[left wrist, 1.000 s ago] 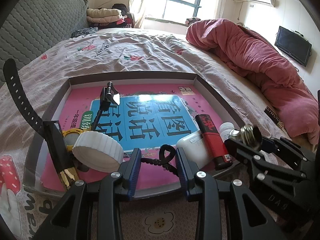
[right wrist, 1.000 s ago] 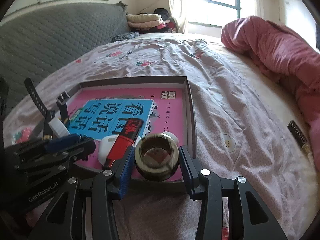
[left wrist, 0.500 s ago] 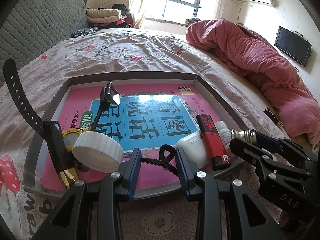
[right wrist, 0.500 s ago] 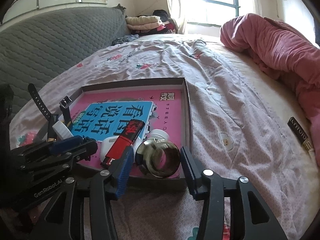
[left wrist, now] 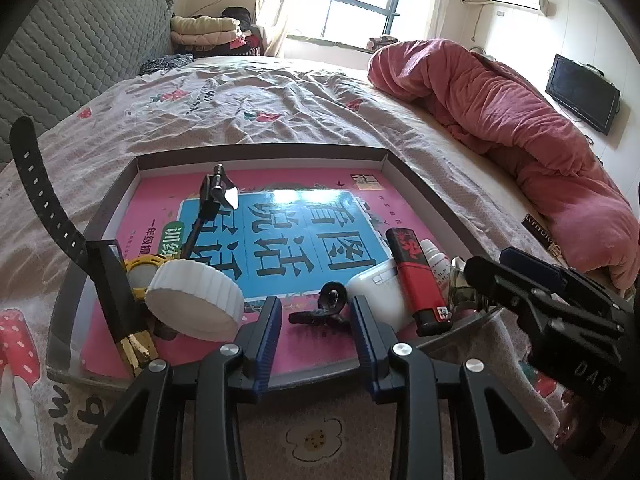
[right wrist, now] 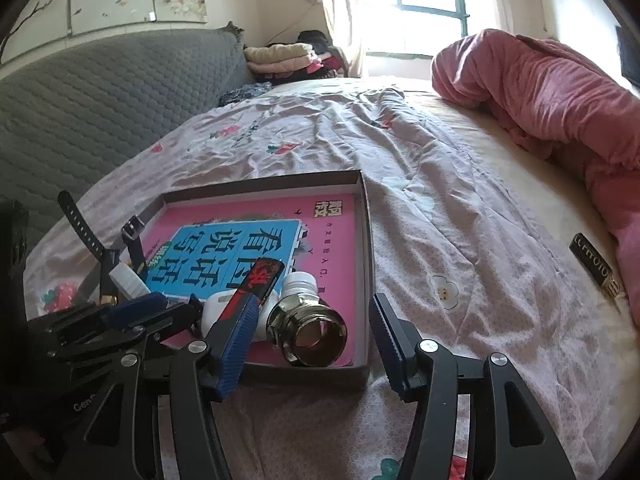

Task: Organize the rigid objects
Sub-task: 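Lower the fitting into the box with the right tool while the left tool lowers the hair clip, then open both tools to release the hair clip and fitting in the box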

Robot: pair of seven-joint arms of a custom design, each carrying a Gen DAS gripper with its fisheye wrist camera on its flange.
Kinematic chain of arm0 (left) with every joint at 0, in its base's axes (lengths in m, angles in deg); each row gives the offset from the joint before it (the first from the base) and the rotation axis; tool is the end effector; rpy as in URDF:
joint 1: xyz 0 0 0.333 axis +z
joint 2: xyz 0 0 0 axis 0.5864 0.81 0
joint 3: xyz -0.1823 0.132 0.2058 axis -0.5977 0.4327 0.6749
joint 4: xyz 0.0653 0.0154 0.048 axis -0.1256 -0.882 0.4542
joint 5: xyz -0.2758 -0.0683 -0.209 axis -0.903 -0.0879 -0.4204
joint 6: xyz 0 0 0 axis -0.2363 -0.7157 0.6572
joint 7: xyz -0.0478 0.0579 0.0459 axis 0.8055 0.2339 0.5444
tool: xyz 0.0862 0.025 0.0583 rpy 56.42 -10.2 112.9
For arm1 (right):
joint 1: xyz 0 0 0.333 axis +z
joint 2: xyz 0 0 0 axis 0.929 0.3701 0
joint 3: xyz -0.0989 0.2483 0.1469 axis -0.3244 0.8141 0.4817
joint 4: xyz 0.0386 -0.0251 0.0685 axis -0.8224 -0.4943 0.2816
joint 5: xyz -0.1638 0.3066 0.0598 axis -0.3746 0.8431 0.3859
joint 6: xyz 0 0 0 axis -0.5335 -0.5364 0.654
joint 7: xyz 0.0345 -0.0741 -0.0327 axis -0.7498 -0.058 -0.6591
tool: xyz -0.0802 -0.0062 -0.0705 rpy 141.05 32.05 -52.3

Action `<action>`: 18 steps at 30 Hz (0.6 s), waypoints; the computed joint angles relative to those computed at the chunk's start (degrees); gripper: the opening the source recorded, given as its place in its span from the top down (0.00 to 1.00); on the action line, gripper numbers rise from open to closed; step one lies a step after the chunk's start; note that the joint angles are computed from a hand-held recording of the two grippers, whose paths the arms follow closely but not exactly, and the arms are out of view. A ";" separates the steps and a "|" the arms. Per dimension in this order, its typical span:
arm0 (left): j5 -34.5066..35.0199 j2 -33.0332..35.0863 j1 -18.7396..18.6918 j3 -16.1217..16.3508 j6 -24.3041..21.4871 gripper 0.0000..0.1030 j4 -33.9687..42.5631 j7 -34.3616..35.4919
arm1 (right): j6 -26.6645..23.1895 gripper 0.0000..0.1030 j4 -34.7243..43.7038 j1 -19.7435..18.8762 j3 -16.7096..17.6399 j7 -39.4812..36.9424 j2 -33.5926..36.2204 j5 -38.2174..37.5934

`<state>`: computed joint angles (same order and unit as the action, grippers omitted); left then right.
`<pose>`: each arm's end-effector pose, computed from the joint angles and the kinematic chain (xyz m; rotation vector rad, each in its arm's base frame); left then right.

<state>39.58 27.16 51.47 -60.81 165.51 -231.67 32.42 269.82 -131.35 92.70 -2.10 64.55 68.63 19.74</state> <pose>0.3793 -0.1202 0.4067 -2.0675 1.4603 -0.7920 0.4602 0.3071 0.4296 -2.0394 1.1016 -0.3571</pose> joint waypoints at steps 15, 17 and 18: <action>-11.75 -9.20 -6.91 4.27 -4.57 0.65 -5.47 8.94 | 1.10 0.34 2.29 0.96 2.09 -23.54 -2.65 26.79; -13.61 -10.79 -7.77 4.75 -5.49 0.65 -6.29 10.00 | 0.53 0.33 2.03 2.18 1.29 -26.67 -3.52 29.77; -14.54 -11.52 -8.31 5.05 -6.03 0.65 -6.60 10.69 | 0.84 0.31 1.90 2.91 0.93 -28.50 -3.92 31.66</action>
